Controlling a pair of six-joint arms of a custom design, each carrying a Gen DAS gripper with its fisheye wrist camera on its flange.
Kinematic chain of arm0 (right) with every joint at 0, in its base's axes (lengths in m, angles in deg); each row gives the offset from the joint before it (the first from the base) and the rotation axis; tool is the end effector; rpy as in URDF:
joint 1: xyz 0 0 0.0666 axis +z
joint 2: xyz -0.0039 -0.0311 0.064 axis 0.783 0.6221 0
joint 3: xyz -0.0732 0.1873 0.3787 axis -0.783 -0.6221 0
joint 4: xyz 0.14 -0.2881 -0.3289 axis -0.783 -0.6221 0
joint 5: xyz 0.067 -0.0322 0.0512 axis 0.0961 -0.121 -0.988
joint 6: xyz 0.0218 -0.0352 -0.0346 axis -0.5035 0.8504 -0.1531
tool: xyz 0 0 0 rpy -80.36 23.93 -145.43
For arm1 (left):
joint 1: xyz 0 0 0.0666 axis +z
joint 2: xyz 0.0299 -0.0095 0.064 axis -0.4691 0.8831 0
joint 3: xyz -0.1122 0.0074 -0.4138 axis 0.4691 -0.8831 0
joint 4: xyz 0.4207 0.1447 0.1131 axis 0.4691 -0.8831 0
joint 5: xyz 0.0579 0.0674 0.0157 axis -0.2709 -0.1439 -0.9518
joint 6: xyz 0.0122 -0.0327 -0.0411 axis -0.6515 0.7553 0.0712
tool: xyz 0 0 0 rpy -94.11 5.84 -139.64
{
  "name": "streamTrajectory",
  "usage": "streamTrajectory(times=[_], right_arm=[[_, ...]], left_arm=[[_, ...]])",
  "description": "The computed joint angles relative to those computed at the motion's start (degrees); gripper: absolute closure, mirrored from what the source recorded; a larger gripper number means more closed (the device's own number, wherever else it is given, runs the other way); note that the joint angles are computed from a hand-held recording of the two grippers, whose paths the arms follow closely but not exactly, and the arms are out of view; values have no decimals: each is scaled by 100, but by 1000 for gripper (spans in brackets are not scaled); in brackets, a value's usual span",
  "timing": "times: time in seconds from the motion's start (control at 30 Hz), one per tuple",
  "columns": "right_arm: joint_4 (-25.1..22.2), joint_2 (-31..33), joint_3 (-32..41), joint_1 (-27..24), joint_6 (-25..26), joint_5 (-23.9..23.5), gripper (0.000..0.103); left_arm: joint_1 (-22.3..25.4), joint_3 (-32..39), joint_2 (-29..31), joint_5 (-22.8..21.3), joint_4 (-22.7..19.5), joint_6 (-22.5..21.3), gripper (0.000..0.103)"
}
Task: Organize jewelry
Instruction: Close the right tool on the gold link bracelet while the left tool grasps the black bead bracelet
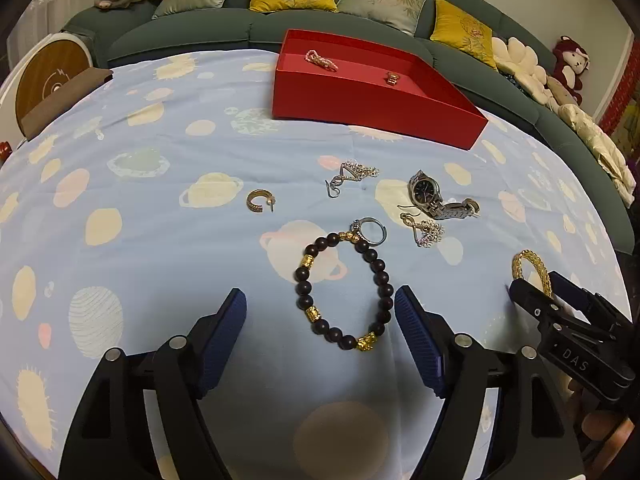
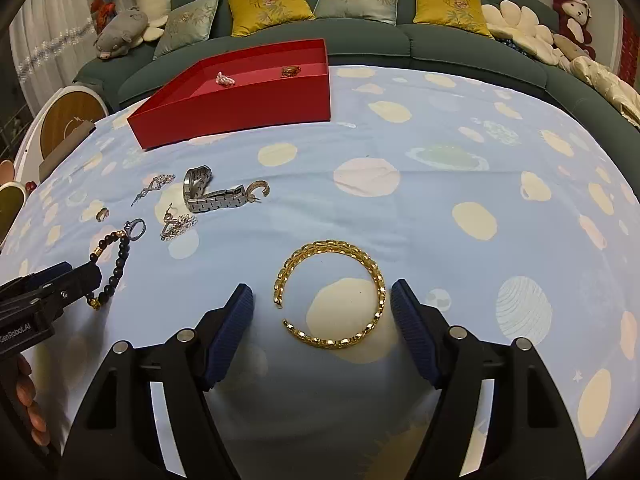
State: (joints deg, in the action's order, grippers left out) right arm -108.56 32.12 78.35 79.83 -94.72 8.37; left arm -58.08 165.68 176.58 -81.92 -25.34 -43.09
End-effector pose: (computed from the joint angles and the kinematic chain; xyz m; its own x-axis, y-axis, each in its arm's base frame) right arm 0.5143 0.2652 0.4647 -0.7702 0.0933 -0.6309 0.0550 0.9953 0.0800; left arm 0.5288 -0.3032 0.4886 -0.8233 0.0156 -0.5674 0.1329 0.9771 -0.1660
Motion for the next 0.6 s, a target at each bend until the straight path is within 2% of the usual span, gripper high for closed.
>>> streamTrajectory(times=[0.1, 0.2, 0.43, 0.6], right_arm=[[0, 23, 28, 9, 47, 16, 42], [-2, 38, 45, 5, 75, 31, 49], [-4, 31, 40, 5, 105, 28, 49], [18, 19, 36, 3, 89, -9, 49]], left_arm=[[-49, 81, 90, -82, -67, -15, 28], [-123, 166, 183, -350, -99, -60, 27], [-278, 315, 352, -900, -229, -123, 24], [-313, 411, 412, -1031, -356, -107, 24]])
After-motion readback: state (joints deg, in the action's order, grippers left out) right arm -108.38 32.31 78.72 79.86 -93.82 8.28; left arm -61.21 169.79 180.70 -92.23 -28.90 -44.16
